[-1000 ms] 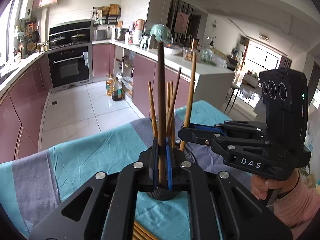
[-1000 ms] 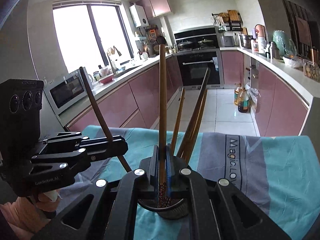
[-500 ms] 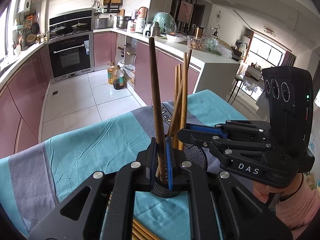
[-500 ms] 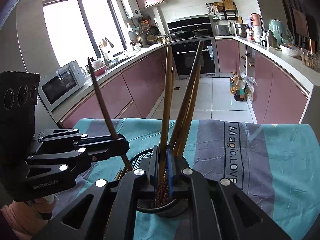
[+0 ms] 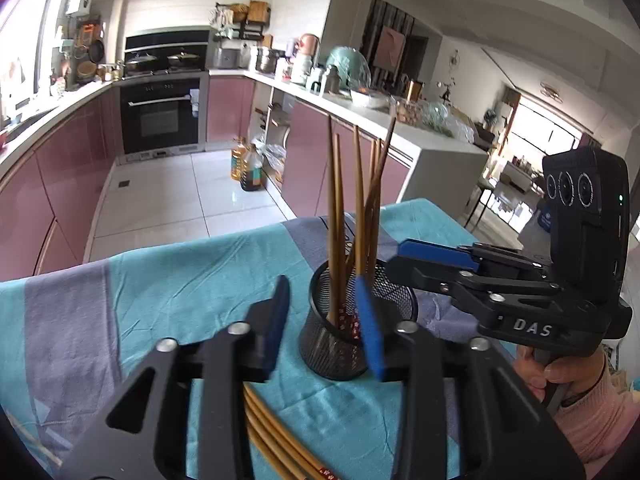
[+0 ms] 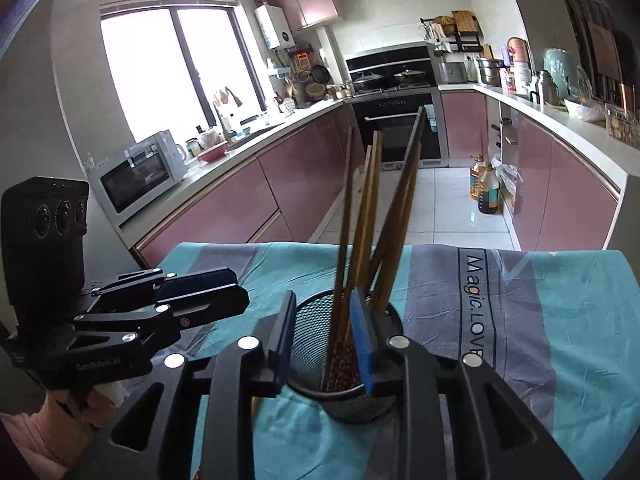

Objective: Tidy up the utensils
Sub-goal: 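Open both grippers to release the chopsticks into the mesh cup, then move both open grippers back to the chopsticks lying on the cloth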

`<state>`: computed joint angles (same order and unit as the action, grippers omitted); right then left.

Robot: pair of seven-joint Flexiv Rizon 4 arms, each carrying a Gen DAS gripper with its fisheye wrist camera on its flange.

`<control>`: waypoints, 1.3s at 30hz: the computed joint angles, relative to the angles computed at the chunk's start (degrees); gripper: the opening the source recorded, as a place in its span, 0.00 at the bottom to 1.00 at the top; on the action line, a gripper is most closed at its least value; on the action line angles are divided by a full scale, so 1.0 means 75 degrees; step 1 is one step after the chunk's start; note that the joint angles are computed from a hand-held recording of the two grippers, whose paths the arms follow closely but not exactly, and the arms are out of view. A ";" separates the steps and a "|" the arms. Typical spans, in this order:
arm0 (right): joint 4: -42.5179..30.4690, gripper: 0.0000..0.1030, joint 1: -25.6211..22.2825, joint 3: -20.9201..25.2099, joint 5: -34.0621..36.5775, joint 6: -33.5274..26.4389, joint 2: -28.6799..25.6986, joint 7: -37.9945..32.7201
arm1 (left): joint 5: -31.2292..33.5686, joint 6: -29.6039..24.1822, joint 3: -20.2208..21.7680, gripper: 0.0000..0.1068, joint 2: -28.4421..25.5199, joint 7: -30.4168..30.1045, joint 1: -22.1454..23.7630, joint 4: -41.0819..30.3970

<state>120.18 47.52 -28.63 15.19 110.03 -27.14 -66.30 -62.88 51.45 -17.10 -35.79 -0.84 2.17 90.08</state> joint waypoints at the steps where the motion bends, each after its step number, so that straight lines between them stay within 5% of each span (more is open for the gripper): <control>1: 0.0065 0.28 0.0030 0.0030 -0.0022 0.0071 0.0053 -0.0056 | -0.0182 0.0058 -0.0047 0.36 0.0055 0.0147 0.0067 0.0099; 8: 0.0289 0.37 0.0053 0.0690 0.0027 0.0251 0.0146 -0.0620 | -0.1143 0.0863 0.0137 0.45 0.0271 0.1048 0.0110 0.0732; 17: 0.0154 0.38 -0.0835 0.1982 -0.0548 -0.0204 -0.0318 -0.0021 | -0.0005 0.1151 0.0576 0.49 -0.0156 0.0022 0.0233 0.0990; 39: -0.0036 0.40 -0.0356 0.1394 -0.1342 -0.0642 -0.0859 0.1173 | 0.1221 0.2012 0.0007 0.49 -0.0418 -0.0629 0.0663 0.1530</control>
